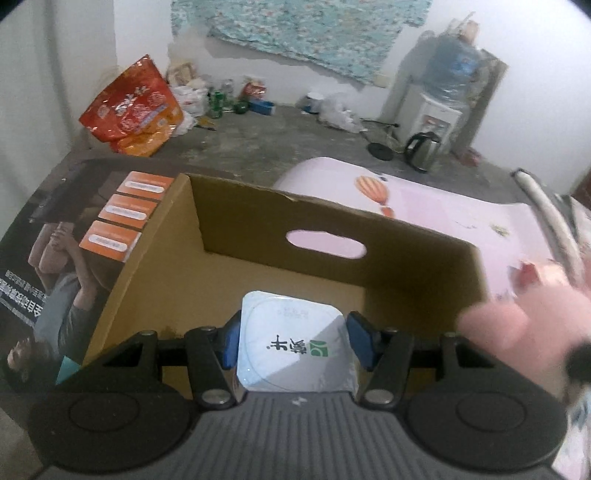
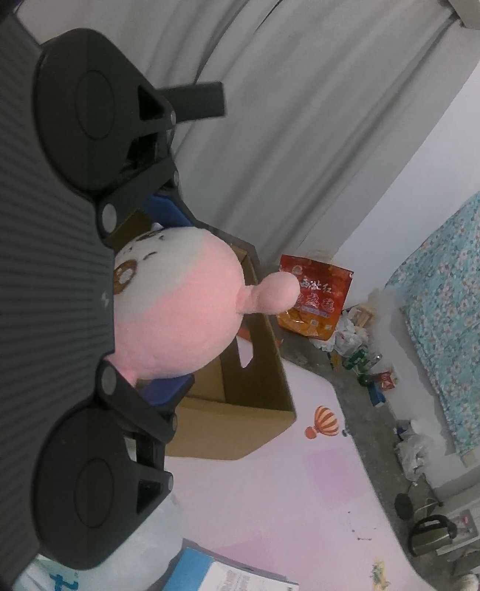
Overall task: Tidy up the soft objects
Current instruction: 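Carry the yogurt cup into the cardboard box and open the left gripper while the right carries the doll, then lower the pink plush doll into the box and open the right gripper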
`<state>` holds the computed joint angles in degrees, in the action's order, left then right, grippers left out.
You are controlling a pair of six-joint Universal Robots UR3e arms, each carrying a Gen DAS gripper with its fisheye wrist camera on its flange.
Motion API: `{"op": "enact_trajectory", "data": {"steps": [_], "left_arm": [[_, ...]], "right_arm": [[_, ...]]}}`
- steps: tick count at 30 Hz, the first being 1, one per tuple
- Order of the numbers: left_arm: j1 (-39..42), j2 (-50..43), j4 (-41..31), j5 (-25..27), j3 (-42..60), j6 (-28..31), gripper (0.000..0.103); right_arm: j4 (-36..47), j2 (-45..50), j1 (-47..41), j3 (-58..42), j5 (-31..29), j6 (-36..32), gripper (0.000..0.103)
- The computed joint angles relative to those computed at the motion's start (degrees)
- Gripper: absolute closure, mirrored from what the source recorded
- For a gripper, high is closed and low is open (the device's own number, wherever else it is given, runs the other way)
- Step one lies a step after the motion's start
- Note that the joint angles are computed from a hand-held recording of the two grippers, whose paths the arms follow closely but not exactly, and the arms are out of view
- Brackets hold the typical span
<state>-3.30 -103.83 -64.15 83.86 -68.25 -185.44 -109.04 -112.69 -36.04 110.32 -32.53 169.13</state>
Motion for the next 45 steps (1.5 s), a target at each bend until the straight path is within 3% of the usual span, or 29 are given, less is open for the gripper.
{"op": "enact_trajectory", "data": {"steps": [8, 15, 19, 26, 31, 34, 37, 45], "left_arm": [[0.0, -6.9, 6.2, 3.4, 1.5, -3.5, 0.044], [-0.7, -9.7, 15.1, 6.7, -0.9, -4.0, 0.044], [-1.8, -11.5, 15.0, 9.4, -0.2, -3.7, 0.043], [0.2, -9.1, 14.6, 6.5, -2.0, -4.4, 0.035], [2.3, -1.7, 14.3, 3.3, -5.0, -5.9, 0.032], [4.2, 3.9, 13.7, 1.3, -7.0, -7.5, 0.026], [5.0, 9.5, 14.7, 2.5, -10.0, -7.5, 0.022], [8.1, 20.6, 12.4, 0.9, -16.7, -4.6, 0.020]], "right_arm": [[-5.1, 6.5, 2.2, 1.6, -1.1, -0.1, 0.020], [-2.2, 6.1, 2.5, 0.8, -1.0, -2.9, 0.020], [-3.2, 7.2, 3.5, 0.3, -1.3, -2.9, 0.020], [-6.9, 9.9, 5.5, -0.7, -2.7, -1.0, 0.020], [-9.1, 11.7, 7.8, -3.0, -4.1, 1.3, 0.021], [-10.5, 15.2, 11.0, -7.5, -5.9, 3.3, 0.021], [-11.1, 22.0, 15.8, -15.1, -8.9, 6.8, 0.021], [-5.6, 46.0, 28.3, -43.2, -17.3, 15.9, 0.018]]}}
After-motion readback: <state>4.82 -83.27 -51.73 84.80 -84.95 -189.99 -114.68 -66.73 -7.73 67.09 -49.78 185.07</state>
